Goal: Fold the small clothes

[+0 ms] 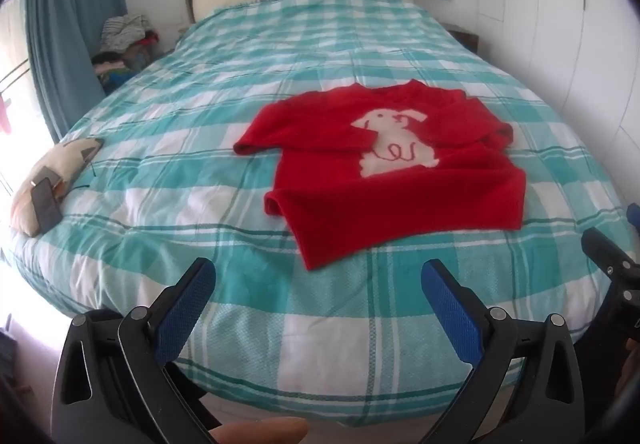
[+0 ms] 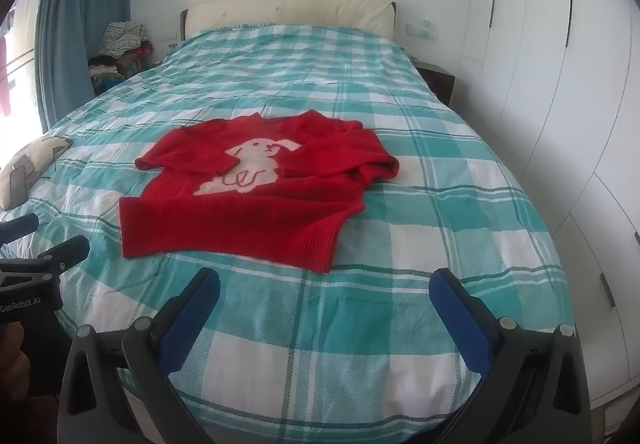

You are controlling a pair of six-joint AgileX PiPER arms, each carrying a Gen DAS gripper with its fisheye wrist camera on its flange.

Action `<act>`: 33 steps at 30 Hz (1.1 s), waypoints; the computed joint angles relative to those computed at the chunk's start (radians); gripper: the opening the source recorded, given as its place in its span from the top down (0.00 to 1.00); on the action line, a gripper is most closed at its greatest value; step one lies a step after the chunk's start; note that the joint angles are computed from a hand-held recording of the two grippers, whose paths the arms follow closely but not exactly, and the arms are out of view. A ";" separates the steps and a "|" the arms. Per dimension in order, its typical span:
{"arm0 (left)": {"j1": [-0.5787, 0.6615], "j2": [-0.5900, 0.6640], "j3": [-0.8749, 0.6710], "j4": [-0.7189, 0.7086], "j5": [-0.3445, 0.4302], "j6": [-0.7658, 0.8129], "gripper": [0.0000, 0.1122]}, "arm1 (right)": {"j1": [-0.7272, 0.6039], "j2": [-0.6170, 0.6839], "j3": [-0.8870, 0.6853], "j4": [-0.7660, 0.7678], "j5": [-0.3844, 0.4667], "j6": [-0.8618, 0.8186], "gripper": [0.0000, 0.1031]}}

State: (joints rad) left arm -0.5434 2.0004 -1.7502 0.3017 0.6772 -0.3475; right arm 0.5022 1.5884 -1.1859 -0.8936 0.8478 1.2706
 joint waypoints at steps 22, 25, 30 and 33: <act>-0.004 0.003 0.005 0.007 0.013 0.002 0.08 | 0.015 0.024 -0.035 0.005 0.006 -0.013 0.00; -0.005 0.005 0.002 0.008 0.017 0.001 0.08 | 0.016 0.027 -0.040 0.006 0.009 -0.014 0.00; -0.006 0.010 -0.007 0.011 0.024 0.000 0.08 | 0.014 0.025 -0.042 0.017 0.008 -0.023 0.00; -0.004 0.009 -0.006 0.007 0.023 0.004 0.08 | 0.014 0.024 -0.042 0.017 0.007 -0.022 0.00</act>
State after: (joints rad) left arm -0.5479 2.0092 -1.7563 0.3088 0.6998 -0.3437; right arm 0.5165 1.6126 -1.2277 -0.8763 0.8549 1.2486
